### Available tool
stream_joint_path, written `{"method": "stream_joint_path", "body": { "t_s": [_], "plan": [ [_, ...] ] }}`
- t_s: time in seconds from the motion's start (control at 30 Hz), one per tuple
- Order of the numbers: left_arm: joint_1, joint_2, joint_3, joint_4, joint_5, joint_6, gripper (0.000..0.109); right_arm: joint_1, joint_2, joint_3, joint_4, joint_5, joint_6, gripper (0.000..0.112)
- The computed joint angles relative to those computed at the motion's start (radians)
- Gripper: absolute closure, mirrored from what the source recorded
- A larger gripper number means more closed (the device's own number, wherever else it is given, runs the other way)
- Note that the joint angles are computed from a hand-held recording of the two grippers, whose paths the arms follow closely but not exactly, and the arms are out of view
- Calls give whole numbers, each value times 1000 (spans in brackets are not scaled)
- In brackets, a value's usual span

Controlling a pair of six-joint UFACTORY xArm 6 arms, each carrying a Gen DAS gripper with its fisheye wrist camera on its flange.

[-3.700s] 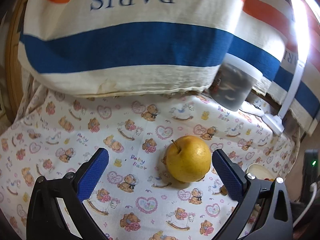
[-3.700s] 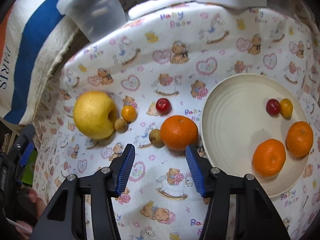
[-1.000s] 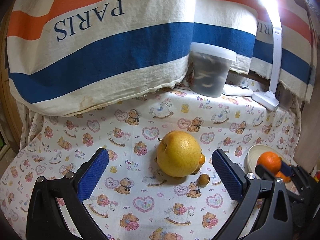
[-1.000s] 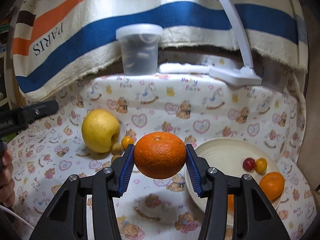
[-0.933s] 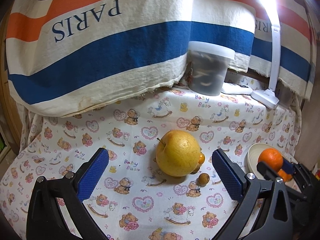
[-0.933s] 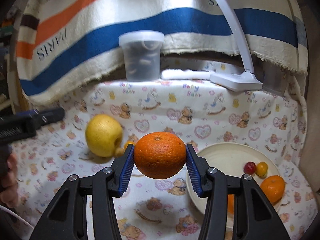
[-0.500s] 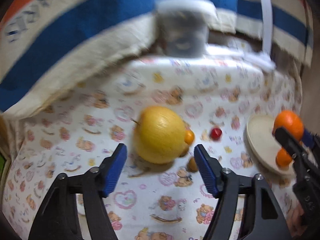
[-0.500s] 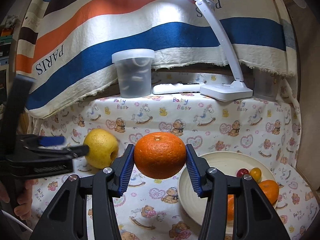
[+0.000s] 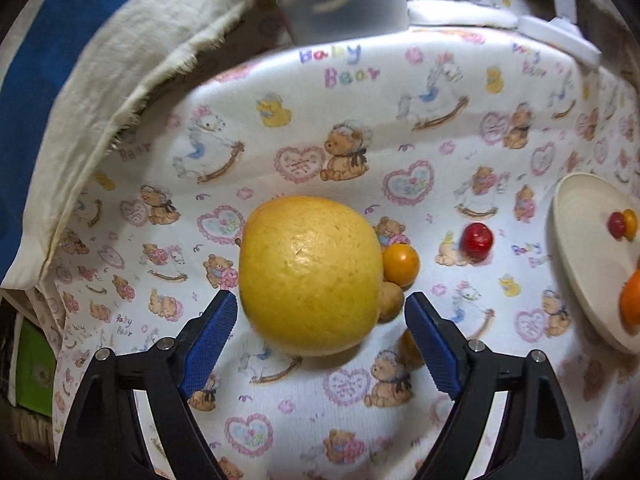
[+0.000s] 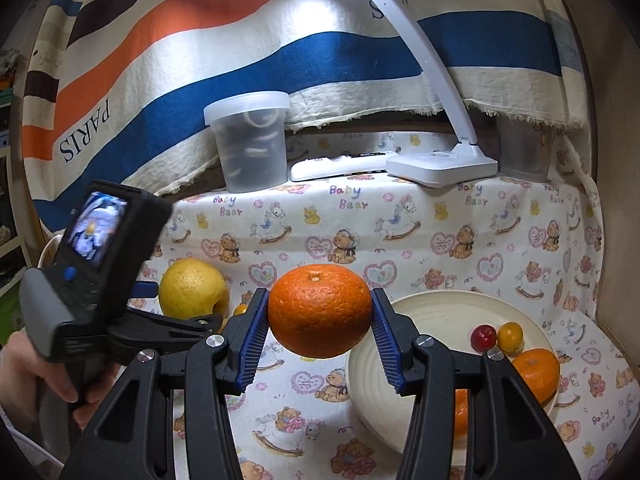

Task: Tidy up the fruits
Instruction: 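Grasp the large yellow pear with the left tool while the right tool holds the tangerine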

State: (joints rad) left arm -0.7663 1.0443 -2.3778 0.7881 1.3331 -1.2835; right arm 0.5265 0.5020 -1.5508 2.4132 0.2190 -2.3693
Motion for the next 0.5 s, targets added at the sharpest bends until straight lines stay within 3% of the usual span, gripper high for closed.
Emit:
{"method": "stream_joint_path", "body": {
  "t_s": [0.13,0.2,0.5],
  "plan": [
    [12,-42,81,10,-41,-49,27,0,2,-2,-3,-1,5,61],
    [18,-100,184,30,-97,-100,36,1,5,-4,-11,-2,24,61],
    [34,-238,378,0,-194,-152,39,4,-6,13,-25,9,26,61]
  ]
}}
